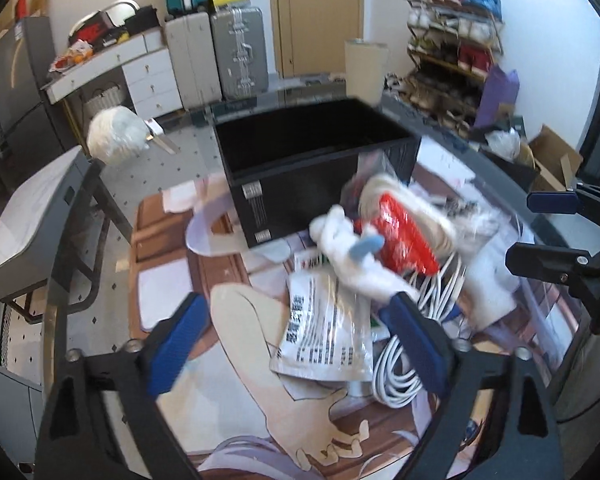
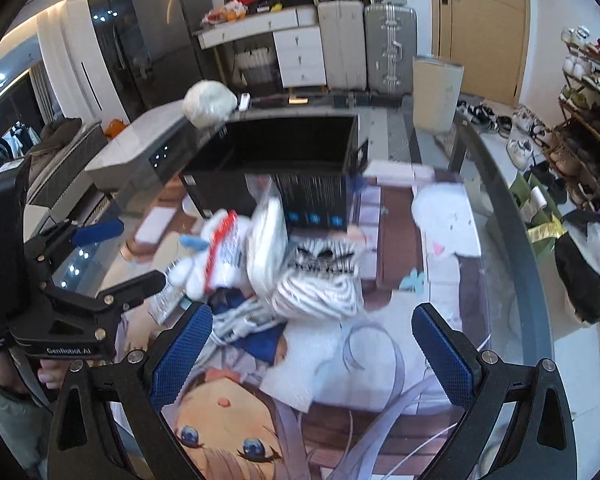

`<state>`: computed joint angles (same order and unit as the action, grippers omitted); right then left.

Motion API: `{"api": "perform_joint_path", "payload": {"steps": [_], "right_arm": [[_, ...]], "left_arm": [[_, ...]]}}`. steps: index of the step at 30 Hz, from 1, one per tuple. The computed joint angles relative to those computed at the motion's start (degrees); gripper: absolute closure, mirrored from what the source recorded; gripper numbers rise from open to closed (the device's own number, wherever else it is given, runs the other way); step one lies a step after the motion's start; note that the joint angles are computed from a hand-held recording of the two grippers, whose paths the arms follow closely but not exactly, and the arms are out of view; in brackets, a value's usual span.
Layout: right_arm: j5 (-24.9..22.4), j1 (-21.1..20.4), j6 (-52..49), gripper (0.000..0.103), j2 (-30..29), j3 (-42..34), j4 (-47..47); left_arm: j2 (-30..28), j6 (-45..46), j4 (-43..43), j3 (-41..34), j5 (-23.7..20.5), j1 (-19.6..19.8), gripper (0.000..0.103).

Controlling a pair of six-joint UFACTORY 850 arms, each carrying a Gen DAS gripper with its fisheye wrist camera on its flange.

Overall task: Organize soft objects
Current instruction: 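Lower left tool to white sachet while right tool lowers to Adidas lace bag, then grasp white sachet with left tool while right tool grasps Adidas bag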

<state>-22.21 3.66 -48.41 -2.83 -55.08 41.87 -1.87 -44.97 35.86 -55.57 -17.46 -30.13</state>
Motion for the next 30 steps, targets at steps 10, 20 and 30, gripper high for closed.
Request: {"api": "perform_joint_path", "payload": {"steps": [10,20,30], "right_arm": [[-3.6,-1.7,2.8,0.005,-2.7,-3.6,-2.4],[-10.1,-0.2,13.9,0.024,-13.1,-16.0,-15.6],[-11.5,1.2,11.9,0.058,-14.1,-15.2,-18.0]], "left_arm": [[-1.1,20.7,-19.8,-0.6,0.6,1.7,0.016],[-3.1,34.3,-32.6,-2.2,-2.0,3.4,0.016],[-4.8,40.9,-37.2,-3.5,-2.3,3.9,0.064]]}}
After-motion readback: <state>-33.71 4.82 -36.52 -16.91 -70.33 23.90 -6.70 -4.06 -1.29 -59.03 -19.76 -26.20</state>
